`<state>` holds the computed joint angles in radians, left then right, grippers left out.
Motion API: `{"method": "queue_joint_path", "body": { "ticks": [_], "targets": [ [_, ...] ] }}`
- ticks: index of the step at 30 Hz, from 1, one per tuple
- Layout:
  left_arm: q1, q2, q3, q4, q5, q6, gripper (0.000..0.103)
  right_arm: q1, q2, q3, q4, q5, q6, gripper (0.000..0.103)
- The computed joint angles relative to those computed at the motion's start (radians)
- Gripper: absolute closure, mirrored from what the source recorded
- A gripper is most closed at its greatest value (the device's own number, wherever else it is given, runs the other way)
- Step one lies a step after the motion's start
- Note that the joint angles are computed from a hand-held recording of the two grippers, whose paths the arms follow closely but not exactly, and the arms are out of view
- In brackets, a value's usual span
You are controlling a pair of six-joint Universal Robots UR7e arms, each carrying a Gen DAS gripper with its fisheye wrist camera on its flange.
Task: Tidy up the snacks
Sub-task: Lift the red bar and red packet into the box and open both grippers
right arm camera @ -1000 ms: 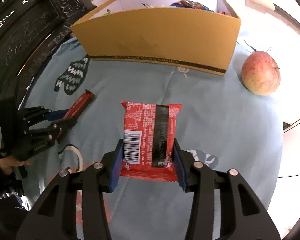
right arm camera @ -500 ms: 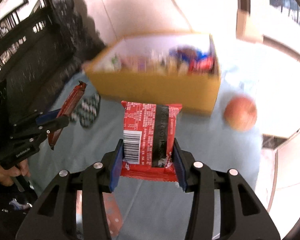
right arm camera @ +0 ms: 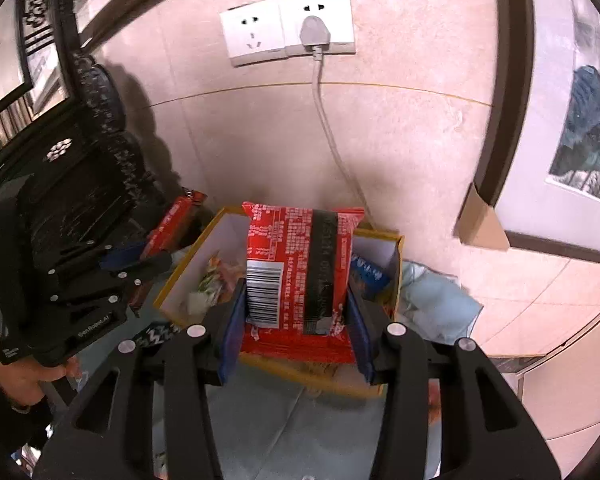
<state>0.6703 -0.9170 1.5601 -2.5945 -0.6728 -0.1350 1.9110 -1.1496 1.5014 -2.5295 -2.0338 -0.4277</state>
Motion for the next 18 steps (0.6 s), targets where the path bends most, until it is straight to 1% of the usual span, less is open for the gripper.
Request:
{"method": "queue_joint_path", "body": {
  "ticks": [2, 3, 4, 5, 6, 8, 10, 11, 12, 13, 16, 17, 18],
  "targets": [
    [0.018, 0.021, -0.029, 0.003, 0.021, 0.003, 0.078, -0.010, 0.044, -0.043, -0.006, -0.012, -0.025, 0.057],
    [0.029, 0.039, -0.050, 0.006, 0.043, -0.004, 0.048, -0.014, 0.051, -0.047, -0.008, -0.015, -0.029, 0.056],
    [0.038, 0.054, -0.067, 0.025, 0.080, -0.034, 0.002, -0.018, 0.074, -0.068, -0.004, -0.036, -0.025, 0.052],
    [0.038, 0.061, -0.068, 0.023, 0.110, -0.045, 0.002, -0.015, 0.086, -0.074, -0.010, -0.062, -0.015, 0.040],
    [0.041, 0.071, -0.081, 0.049, 0.143, -0.065, 0.002, -0.013, 0.097, -0.080, -0.018, -0.085, 0.000, 0.037],
    [0.042, 0.072, -0.080, 0.067, 0.165, -0.072, 0.002, -0.018, 0.087, -0.067, -0.018, -0.063, 0.012, 0.037],
    [0.035, 0.064, -0.064, 0.079, 0.200, -0.084, 0.002, -0.015, 0.074, -0.041, -0.038, -0.074, -0.007, 0.037],
    [0.030, 0.059, -0.055, 0.092, 0.216, -0.109, 0.002, -0.014, 0.064, -0.027, -0.039, -0.069, -0.004, 0.037],
    [0.023, 0.049, -0.043, 0.131, 0.244, -0.163, 0.002, -0.012, 0.053, -0.015, -0.039, -0.062, 0.005, 0.037],
    [0.014, 0.034, -0.031, 0.185, 0.258, -0.222, 0.002, -0.009, 0.037, 0.007, -0.049, -0.062, 0.013, 0.037],
    [-0.022, -0.019, 0.034, 0.225, 0.249, -0.305, 0.002, 0.007, -0.014, 0.065, -0.055, -0.082, 0.061, 0.035],
    [-0.035, -0.036, 0.056, 0.231, 0.248, -0.321, 0.002, 0.014, -0.036, 0.089, -0.060, -0.083, 0.076, 0.029],
    [-0.057, -0.057, 0.082, 0.275, 0.255, -0.370, 0.002, 0.020, -0.059, 0.120, -0.079, -0.088, 0.088, 0.021]
  ]
}}
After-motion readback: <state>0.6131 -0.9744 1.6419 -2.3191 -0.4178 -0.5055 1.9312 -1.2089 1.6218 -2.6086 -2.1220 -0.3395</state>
